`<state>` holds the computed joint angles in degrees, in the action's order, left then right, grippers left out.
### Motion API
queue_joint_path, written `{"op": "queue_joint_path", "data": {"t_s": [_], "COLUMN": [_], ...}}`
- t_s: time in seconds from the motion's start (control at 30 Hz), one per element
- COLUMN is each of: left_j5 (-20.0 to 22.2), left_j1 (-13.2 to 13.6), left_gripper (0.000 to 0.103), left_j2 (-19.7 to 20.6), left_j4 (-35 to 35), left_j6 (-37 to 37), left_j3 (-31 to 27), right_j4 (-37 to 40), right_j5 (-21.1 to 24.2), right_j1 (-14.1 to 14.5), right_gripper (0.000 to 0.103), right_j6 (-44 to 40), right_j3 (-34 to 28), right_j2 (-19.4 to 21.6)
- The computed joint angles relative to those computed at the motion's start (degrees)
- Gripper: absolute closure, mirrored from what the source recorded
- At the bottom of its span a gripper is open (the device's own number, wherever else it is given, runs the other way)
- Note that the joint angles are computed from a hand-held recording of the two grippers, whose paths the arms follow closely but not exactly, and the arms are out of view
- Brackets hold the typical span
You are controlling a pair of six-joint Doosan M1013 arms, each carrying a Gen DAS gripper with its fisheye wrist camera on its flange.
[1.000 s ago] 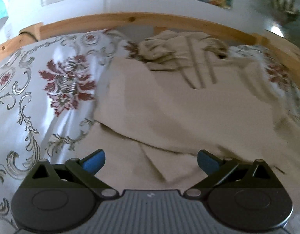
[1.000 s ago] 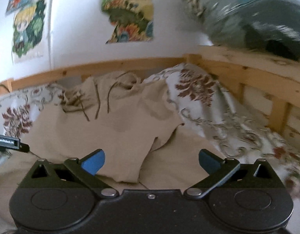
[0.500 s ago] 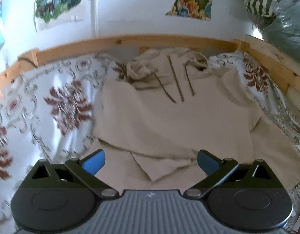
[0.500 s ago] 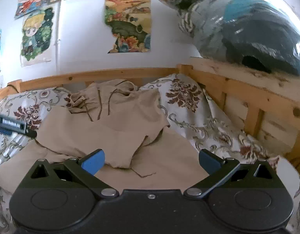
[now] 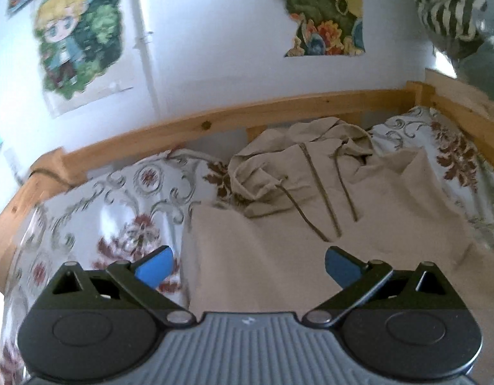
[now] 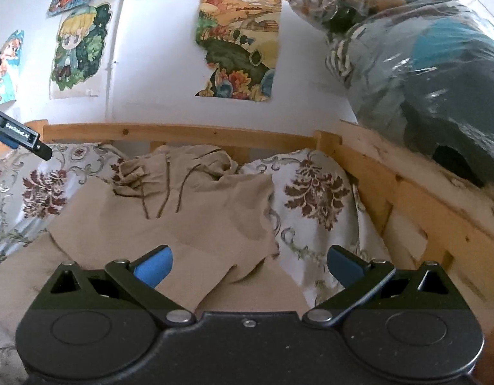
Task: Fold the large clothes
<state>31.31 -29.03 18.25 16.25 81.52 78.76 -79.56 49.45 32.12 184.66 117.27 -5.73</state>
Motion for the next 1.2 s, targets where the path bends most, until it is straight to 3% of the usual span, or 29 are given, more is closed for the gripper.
{"op": "queue_joint_path", "data": {"t_s": [0.13, 0.27, 0.4, 0.47, 0.57, 0.67, 0.77, 0.83, 0.9, 1.0, 1.07, 1.13, 1.2], "left_j5": [-4.4, -3.7, -11.9, -11.0, -8.2, -6.8, -5.8, -4.1, -1.9, -2.0, -0.4, 1.6, -0.6], "left_j1": [1.3, 3.3, 4.7, 4.6, 5.0, 5.7, 6.2, 6.5, 7.0, 7.7, 7.7, 7.5, 7.2], "left_gripper": [0.001, 0.001, 0.001, 0.002, 0.007, 0.010, 0.021, 0.038, 0.048, 0.052, 0.067, 0.099, 0.100], "left_j2": [3.8, 8.3, 12.1, 14.6, 19.1, 22.5, 25.1, 26.4, 27.4, 28.0, 28.9, 29.9, 29.3], "left_j4": [-2.2, -4.8, -4.0, -2.8, -8.9, -14.0, -17.3, -21.0, -25.0, -32.8, -33.7, -33.6, -32.7], "left_j6": [3.0, 0.6, -2.9, -4.3, -1.5, -0.8, 2.2, 7.3, 11.3, 17.2, 19.7, 22.6, 23.3], "left_j3": [-1.9, -6.7, -8.8, -11.8, -17.5, -22.2, -25.6, -27.5, -29.2, -30.1, -31.9, -34.1, -32.7], "right_j4": [-4.9, -10.5, -12.2, -9.9, -3.7, 2.5, 6.9, 9.8, 12.3, 16.7, 20.6, 24.6, 29.0], "right_j5": [-5.1, -12.5, -18.8, -20.5, -21.2, -20.5, -19.6, -19.2, -18.3, -18.1, -17.8, -16.6, -14.0], "right_j1": [-4.7, -11.1, -15.9, -17.3, -18.7, -19.8, -20.8, -21.4, -21.8, -22.5, -22.9, -23.2, -23.3], "right_gripper": [0.001, 0.005, 0.019, 0.028, 0.046, 0.051, 0.051, 0.051, 0.051, 0.051, 0.051, 0.051, 0.051], "right_j6": [1.9, 3.4, 3.4, 2.0, -3.6, -10.5, -17.8, -22.7, -27.4, -34.1, -39.5, -45.3, -50.9], "right_j3": [-0.6, -4.2, -11.2, -15.0, -20.5, -25.6, -30.3, -33.3, -36.3, -40.7, -43.6, -46.6, -49.7], "right_j2": [2.4, 7.5, 14.4, 17.6, 21.8, 25.2, 28.1, 29.9, 31.8, 34.5, 36.3, 38.1, 40.0]}}
